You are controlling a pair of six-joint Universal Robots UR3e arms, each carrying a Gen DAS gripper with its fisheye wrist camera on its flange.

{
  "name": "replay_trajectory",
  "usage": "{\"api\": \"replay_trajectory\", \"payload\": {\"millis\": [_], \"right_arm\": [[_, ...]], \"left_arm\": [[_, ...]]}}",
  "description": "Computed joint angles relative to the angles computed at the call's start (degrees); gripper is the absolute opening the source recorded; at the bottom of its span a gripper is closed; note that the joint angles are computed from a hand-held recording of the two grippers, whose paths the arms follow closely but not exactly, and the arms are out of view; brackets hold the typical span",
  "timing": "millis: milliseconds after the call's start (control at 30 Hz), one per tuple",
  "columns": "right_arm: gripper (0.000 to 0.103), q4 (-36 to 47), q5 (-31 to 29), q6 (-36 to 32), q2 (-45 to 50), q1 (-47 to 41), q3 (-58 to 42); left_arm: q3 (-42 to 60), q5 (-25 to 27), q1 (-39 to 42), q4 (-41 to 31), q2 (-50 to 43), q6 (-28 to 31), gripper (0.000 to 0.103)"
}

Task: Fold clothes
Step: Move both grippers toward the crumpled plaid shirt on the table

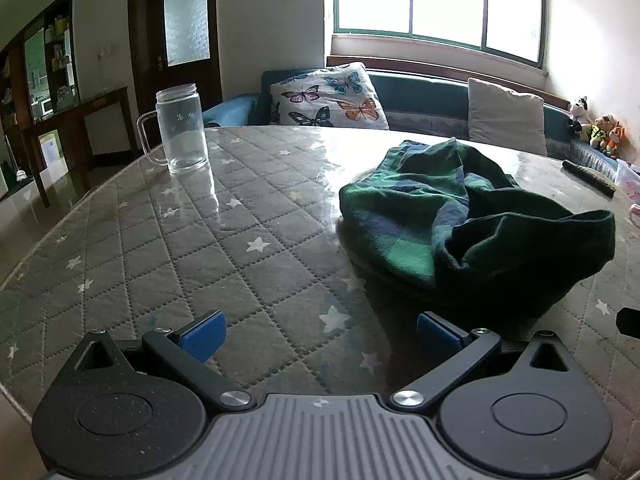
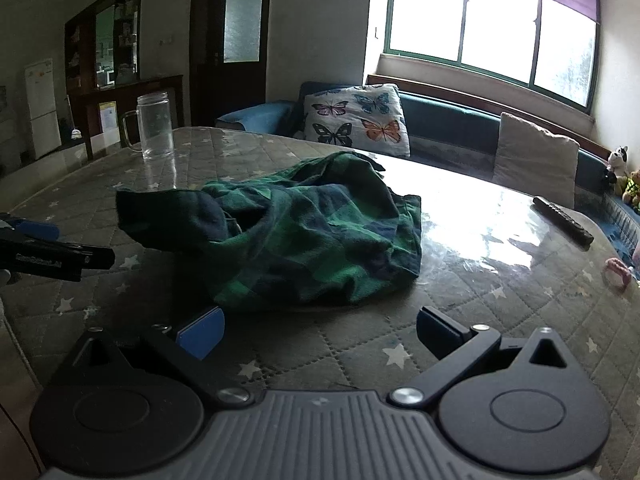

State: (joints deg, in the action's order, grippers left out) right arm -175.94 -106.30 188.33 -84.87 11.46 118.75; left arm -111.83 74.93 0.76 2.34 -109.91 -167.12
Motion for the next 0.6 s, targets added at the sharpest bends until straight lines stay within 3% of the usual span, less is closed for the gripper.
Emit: {"api": "replay_trajectory", "payload": {"millis": [600], "right_arm": [[0.103,-1.48,-2.17,0.18,-0.57,2.96,0.66]], "left_arm": [[-3.53,0.76,-1.15,0.99,3.03,1.34,0.103]]}}
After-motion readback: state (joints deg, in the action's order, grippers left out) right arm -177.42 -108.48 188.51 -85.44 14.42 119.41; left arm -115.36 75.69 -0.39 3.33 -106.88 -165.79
